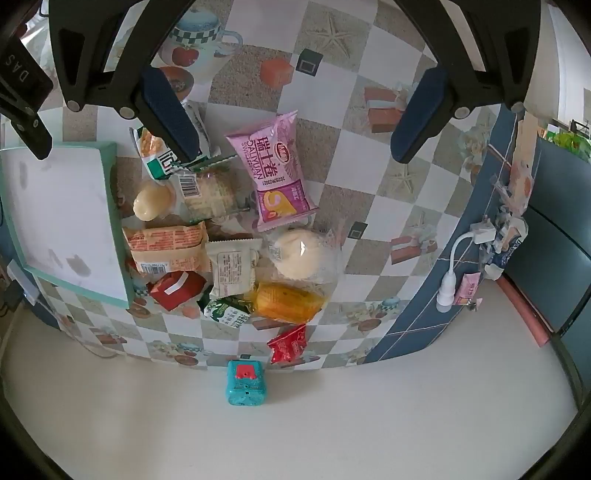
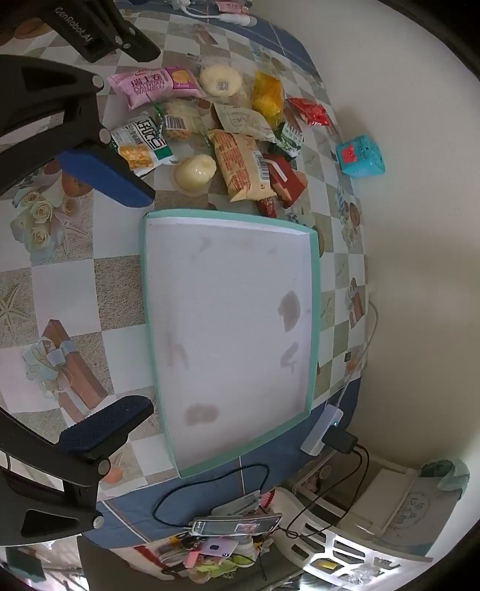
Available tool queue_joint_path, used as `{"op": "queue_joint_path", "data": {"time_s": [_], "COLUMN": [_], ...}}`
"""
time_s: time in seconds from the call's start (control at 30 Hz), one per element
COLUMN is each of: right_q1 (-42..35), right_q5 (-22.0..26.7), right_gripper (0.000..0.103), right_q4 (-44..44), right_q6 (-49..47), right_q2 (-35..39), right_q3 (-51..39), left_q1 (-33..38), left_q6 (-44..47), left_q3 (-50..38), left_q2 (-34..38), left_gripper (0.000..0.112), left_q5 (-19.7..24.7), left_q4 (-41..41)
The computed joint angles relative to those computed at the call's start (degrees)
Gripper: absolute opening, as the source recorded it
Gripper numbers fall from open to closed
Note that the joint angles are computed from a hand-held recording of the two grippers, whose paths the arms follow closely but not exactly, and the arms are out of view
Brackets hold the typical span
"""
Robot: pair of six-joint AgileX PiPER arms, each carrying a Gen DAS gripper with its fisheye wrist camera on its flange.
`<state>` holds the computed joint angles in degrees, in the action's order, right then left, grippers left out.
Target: Organize snacks
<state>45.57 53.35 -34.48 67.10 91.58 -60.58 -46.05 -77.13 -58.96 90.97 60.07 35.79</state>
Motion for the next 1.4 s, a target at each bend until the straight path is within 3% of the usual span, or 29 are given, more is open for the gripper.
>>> {"op": "queue_joint_path", "data": {"time_s": [1.4], "right_q1": [0.1], "right_q5": [0.1], "right_gripper": [0.103], "right_q4": [0.2], "right_q6": [-0.6], "right_q2": [0.3], "right_q3": [-0.4], "left_q1": [0.4], "left_q6": [0.0], "left_q3": [0.7], "left_q2": [0.3], "left_gripper": [0.103], "left_q5": [-0.2], "left_q4": [-1.1]}}
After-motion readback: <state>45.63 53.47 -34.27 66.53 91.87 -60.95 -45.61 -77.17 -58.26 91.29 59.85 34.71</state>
